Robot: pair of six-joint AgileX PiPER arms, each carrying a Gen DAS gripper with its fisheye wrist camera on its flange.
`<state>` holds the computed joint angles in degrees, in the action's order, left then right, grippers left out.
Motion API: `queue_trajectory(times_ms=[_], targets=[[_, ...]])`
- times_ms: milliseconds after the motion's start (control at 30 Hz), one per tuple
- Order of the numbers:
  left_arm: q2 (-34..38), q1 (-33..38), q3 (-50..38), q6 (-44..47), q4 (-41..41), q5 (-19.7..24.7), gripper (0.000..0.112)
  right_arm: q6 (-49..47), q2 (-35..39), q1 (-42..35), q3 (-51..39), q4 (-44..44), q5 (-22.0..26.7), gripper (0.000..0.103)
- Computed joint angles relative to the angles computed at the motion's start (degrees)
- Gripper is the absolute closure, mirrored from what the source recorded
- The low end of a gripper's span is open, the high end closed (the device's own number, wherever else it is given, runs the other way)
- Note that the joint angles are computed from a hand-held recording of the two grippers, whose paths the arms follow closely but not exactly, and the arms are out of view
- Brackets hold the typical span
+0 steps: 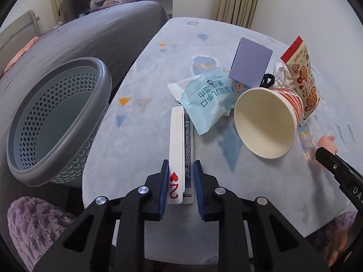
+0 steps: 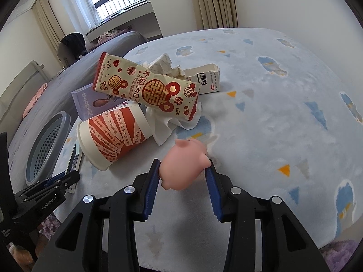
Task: Collect trash
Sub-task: 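Carry card and pig over the basket and open both tools to drop them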
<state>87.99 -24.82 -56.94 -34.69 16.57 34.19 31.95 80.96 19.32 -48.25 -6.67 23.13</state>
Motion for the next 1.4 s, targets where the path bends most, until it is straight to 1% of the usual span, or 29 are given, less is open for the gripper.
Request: queue_trajectory(times_ms=[100, 300, 400, 533, 667, 867, 900, 1000, 1033, 1167, 1267, 1400], targets=[[-1.3, 0.4, 1.3, 0.4, 0.5, -0.6, 0.091, 4.7, -0.6, 2.1, 0.0, -4.5, 1.0, 0.064], [-5.3, 1.4, 4.1, -0.1, 3.0, -0.8, 0.091, 10.3, -2.7, 5.6, 0.2, -8.6, 3.1, 0.064], [-8.5, 2.3, 5.7, 0.3, 3.4, -0.5, 0.091, 14.2, -4.1, 9.0, -0.3, -11.6, 5.1, 0.064], [-11.9, 5.8, 6.4, 4.2, 1.3, -0.4, 0.091, 15.9, -4.6, 13.5, -2.7, -12.7, 7.4, 0.064], [-14.2, 11.3, 6.5, 10.2, -2.7, -1.0, 0.091, 17.8, -2.5, 18.3, -8.1, -15.9, 9.6, 0.064], [-15.3, 22.2, 5.9, 24.1, -11.5, -2.5, 0.091, 8.2, 7.7, 22.3, -20.9, -10.4, 9.4, 0.064], [-15.1, 24.9, 5.8, 28.0, -14.2, -2.9, 0.091, 5.5, 10.4, 22.7, -24.0, -8.4, 9.6, 0.064], [-11.8, 30.3, 4.1, 35.2, -19.1, -3.6, 0.091, -0.4, 16.6, 23.4, -31.8, -4.0, 10.1, 0.064], [-10.5, 31.3, 3.6, 36.2, -19.7, -4.2, 0.091, -2.2, 18.6, 23.6, -34.2, -2.7, 10.6, 0.064], [-7.7, 36.7, 1.7, 41.9, -22.9, -5.5, 0.091, -9.2, 27.8, 23.7, -46.0, 2.1, 13.5, 0.064], [-5.0, 41.2, -0.4, 47.0, -26.3, -5.5, 0.091, -13.2, 34.2, 23.5, -54.6, 5.4, 16.4, 0.064], [-1.5, 45.1, -3.3, 50.5, -29.0, -4.9, 0.091, -16.7, 43.7, 23.7, -69.2, 8.3, 22.5, 0.064]])
